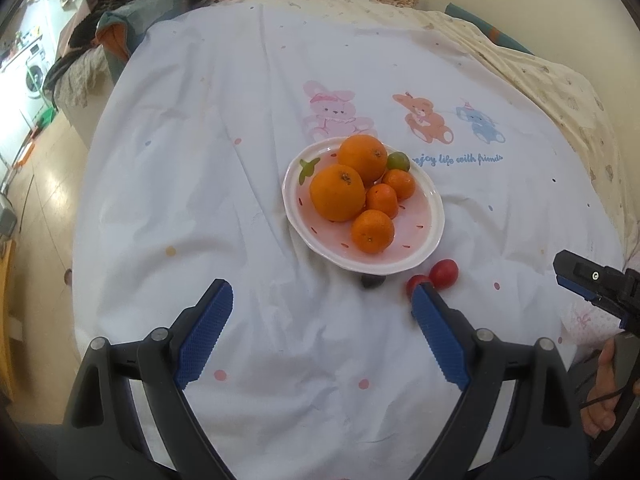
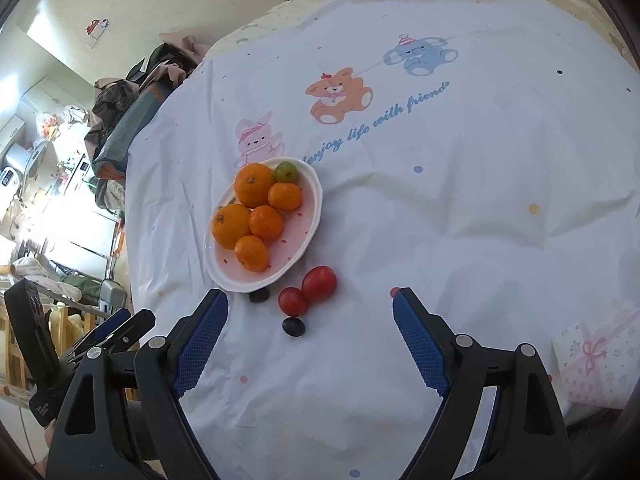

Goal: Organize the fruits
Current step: 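Lift both open grippers away from the plate, then grasp a dark grape beside the plate with the left gripper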

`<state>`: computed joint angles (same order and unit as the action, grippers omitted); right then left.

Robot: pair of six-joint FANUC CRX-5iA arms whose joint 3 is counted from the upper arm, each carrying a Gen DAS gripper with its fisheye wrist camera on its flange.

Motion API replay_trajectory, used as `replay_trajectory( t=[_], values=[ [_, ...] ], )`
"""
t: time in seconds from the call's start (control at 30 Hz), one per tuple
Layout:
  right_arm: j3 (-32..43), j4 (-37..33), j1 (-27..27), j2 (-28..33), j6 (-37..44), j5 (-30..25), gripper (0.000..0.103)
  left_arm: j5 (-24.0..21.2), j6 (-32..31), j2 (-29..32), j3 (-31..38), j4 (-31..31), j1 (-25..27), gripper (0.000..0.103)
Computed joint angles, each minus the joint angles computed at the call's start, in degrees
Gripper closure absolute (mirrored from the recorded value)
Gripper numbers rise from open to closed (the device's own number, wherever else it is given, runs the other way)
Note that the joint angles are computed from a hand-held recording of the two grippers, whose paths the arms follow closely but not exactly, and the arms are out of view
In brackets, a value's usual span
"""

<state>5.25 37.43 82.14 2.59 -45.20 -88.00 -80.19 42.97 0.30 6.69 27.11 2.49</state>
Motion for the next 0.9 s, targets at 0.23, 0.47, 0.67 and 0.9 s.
replay_trajectory(
  t=[0.23,0.47,0.67,0.9],
  values=[
    [-0.46,-0.45,0.51,-0.49,-2.56,-1.72,0.016,0.36,0.66,0.21,0.17,-2.14,-0.98,0.014],
    [-5.36,-0.58,1.07,-3.98,-10.67,0.86,0.016,-2.46,-0.40,1.22,0.45,-6.22,-3.52,0.014],
    [-8.25,-0.41,1.44,-5.96,-15.84,2.50,0.016,-4.30,-2.60,1.38,-1.30,-9.49,-8.03,0.033],
    [-10.15,0.35,1.65,-7.32,-17.92,3.94,0.016,-0.07,-1.14,4.18,-1.72,-10.81,-10.99,0.062]
  ],
)
